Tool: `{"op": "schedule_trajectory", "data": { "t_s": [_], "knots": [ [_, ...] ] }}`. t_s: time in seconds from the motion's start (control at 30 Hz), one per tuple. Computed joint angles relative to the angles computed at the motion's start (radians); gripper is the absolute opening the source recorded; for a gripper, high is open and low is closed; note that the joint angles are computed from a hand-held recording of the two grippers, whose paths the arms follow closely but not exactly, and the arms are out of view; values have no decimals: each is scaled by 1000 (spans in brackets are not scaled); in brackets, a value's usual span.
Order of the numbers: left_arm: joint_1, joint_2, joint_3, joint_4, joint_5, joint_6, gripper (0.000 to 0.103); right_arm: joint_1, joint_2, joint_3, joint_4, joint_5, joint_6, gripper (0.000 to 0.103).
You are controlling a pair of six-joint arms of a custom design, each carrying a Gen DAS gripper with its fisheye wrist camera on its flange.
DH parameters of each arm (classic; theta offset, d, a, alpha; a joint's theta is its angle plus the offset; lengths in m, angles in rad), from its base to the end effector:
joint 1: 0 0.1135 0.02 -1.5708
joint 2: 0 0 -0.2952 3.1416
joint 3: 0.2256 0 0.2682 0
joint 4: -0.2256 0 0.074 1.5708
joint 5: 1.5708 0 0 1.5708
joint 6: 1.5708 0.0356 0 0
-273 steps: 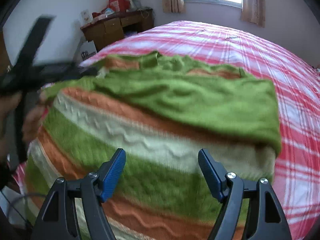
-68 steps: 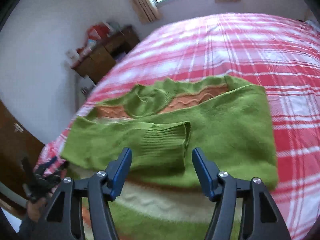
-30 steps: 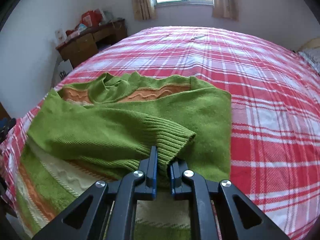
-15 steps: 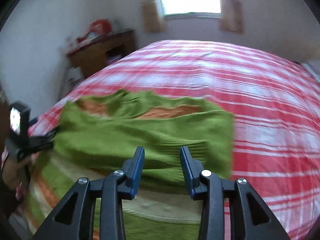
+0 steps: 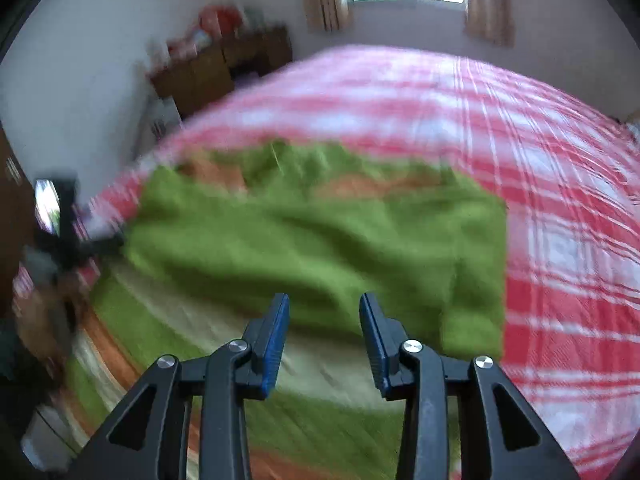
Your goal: Fold small clothes
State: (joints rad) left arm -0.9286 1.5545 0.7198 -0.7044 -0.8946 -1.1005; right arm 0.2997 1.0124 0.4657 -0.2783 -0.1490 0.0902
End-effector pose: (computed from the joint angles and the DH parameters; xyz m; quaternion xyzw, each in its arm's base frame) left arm 0.1649 -0.1741 0.1590 -0.0842 0.8976 0.2162 0.3748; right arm 0.1821 0.0618 0.1990 -0.1241 0.9208 0.1384 0.3430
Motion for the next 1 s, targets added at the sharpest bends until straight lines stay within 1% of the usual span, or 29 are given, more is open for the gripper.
{"op": "schedule_trajectory", "data": {
  "t_s": [0.03, 0.07, 0.17, 0.2, 0.23, 0.3, 0.37, 0.4, 0.47, 0.5, 0.53, 0.57, 0.63, 0.67, 0.7, 0.77, 0.83, 0.87, 0.97, 1.0],
  "knots": [
    [2, 1, -1, 4, 2, 3, 103, 3, 30, 7, 30, -19, 11, 38],
    [-2, 3, 0, 1, 3, -4, 103, 23, 96, 23, 59, -34, 21, 38],
    [2, -9, -8, 13, 9, 4, 103, 81, 255, 36, 82, -69, 31, 39],
    [3, -13, -9, 15, 12, 4, 103, 99, 256, 13, 113, -49, 40, 39],
    [5, -18, -14, 22, 16, 8, 103, 114, 220, -15, 124, -33, 45, 39],
    [11, -29, -24, 38, 24, 17, 103, 105, 191, -18, 79, -63, 53, 39],
    [19, -40, -34, 58, 39, 30, 103, 118, 167, 3, 21, -47, 36, 39],
    [25, -52, -43, 71, 49, 38, 103, 121, 133, 2, 29, -33, 37, 38],
    [33, -70, -56, 88, 61, 49, 103, 80, 88, 9, 57, -46, 47, 39],
    [36, -74, -60, 94, 65, 52, 103, 35, 91, 13, 87, -59, 56, 39],
    [40, -79, -64, 101, 73, 58, 103, 13, 122, 25, 105, -50, 58, 39],
    [39, -75, -63, 103, 75, 58, 103, -12, 187, 47, 112, -31, 50, 40],
    [39, -72, -61, 105, 78, 59, 103, -54, 277, 63, 89, -11, 35, 40],
    [38, -70, -60, 106, 78, 59, 103, -75, 282, 43, 108, -29, 21, 39],
    [37, -69, -59, 107, 78, 58, 103, -104, 254, 8, 141, -69, -2, 39],
    [35, -65, -58, 108, 79, 55, 103, -170, 207, -36, 144, -134, -25, 39],
    [35, -62, -56, 112, 80, 57, 103, -202, 177, -62, 145, -161, -37, 39],
    [35, -64, -58, 113, 81, 57, 103, -197, 156, -85, 161, -148, -50, 39],
    [38, -69, -62, 121, 84, 62, 103, -113, 167, -82, 198, -37, -39, 39],
    [38, -73, -65, 121, 85, 62, 103, -109, 189, -78, 218, -21, -44, 39]
  ]
}}
